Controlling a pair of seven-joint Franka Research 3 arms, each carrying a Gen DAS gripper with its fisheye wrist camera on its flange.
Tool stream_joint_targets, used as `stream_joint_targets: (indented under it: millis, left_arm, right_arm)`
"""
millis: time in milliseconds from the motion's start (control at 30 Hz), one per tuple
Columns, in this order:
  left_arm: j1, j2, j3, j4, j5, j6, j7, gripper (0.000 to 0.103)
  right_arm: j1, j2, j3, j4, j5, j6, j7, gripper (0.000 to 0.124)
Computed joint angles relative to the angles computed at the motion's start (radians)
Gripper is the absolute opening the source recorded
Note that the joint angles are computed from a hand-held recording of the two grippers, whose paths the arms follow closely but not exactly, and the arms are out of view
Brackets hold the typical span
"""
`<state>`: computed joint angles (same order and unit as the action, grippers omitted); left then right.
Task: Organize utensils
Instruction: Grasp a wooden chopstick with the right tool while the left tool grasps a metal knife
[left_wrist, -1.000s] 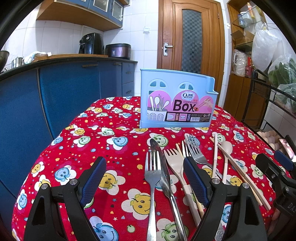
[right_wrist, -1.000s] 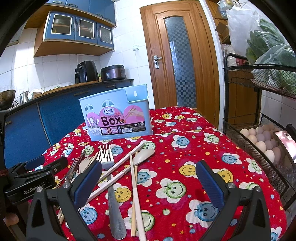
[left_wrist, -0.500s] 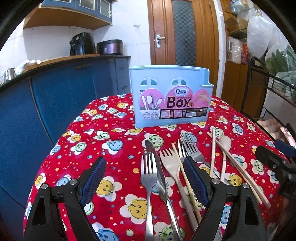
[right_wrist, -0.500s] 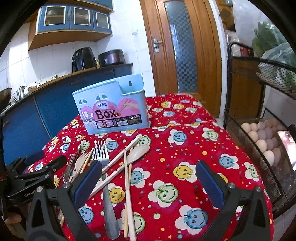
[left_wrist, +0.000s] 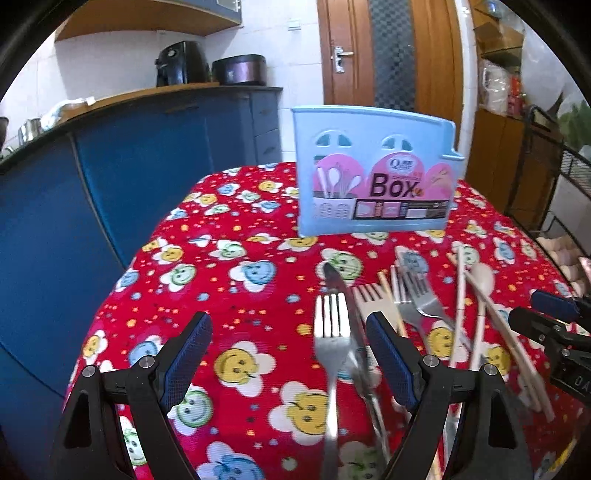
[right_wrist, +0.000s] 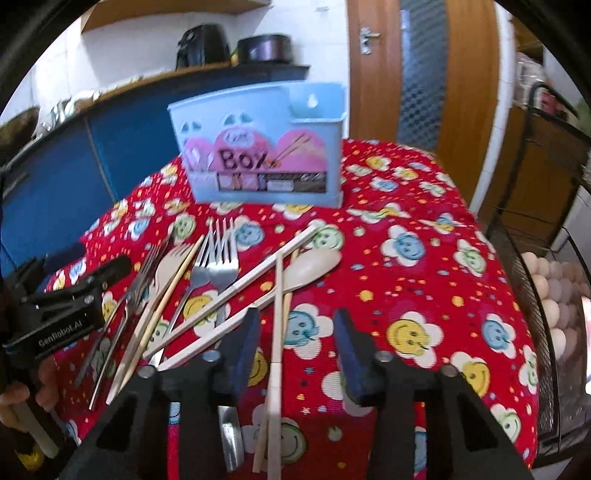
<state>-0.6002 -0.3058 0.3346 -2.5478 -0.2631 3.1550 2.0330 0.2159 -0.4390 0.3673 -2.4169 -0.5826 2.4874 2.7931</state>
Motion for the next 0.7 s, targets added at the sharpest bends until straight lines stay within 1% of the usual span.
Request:
stream_joint_targets:
  millis: [33, 133, 200, 233, 267, 300, 400, 467, 600, 700]
  left_arm:
    - [0.007, 0.003, -0.005, 0.003, 0.003, -0.004, -0.002, 0.086]
    - [-0.005, 0.006, 0.007, 0.013, -0.021, -0.033, 0.023, 0.086]
    - [0.004, 0.007, -0.003, 0.016, -0.040, -0.046, 0.043, 0.086]
    - [0.007, 0.008, -0.007, 0.019, -0.052, -0.054, 0.055, 0.086]
    - [0.010, 0.008, -0.011, 0.021, -0.065, -0.061, 0.068, 0.086]
    - [0.010, 0.008, -0.013, 0.025, -0.080, -0.072, 0.082, 0.086]
    - [0.017, 0.011, -0.021, 0.038, -0.125, -0.104, 0.124, 0.086]
    - [0.027, 0.015, -0.032, 0.046, -0.155, -0.122, 0.149, 0.086]
    - [0.076, 0.031, -0.071, 0.076, -0.194, -0.189, 0.180, 0.086]
    - [0.108, 0.046, -0.093, 0.104, -0.232, -0.248, 0.207, 0.085]
  right_arm:
    - [0.007, 0.009, -0.011, 0.005, 0.015, -0.002, -0.021, 0.036]
    - [0.023, 0.034, -0.035, 0.011, 0.058, 0.000, -0.062, 0.031]
    - [0.024, 0.037, -0.042, 0.007, 0.068, 0.010, -0.070, 0.020]
    - [0.026, 0.033, -0.048, -0.001, 0.076, 0.028, -0.074, 0.017]
    - [0.032, 0.028, -0.061, -0.013, 0.093, 0.059, -0.087, 0.009]
    - [0.031, 0.028, -0.064, -0.015, 0.105, 0.074, -0.098, 0.007]
    - [0.015, 0.027, -0.050, -0.011, 0.107, 0.073, -0.115, 0.007]
    - [0.010, 0.015, -0.049, -0.021, 0.112, 0.088, -0.120, 0.007]
    - [0.006, -0.016, -0.057, -0.045, 0.154, 0.121, -0.148, 0.007]
    - [-0.010, -0.038, -0.045, -0.056, 0.173, 0.113, -0.165, 0.007]
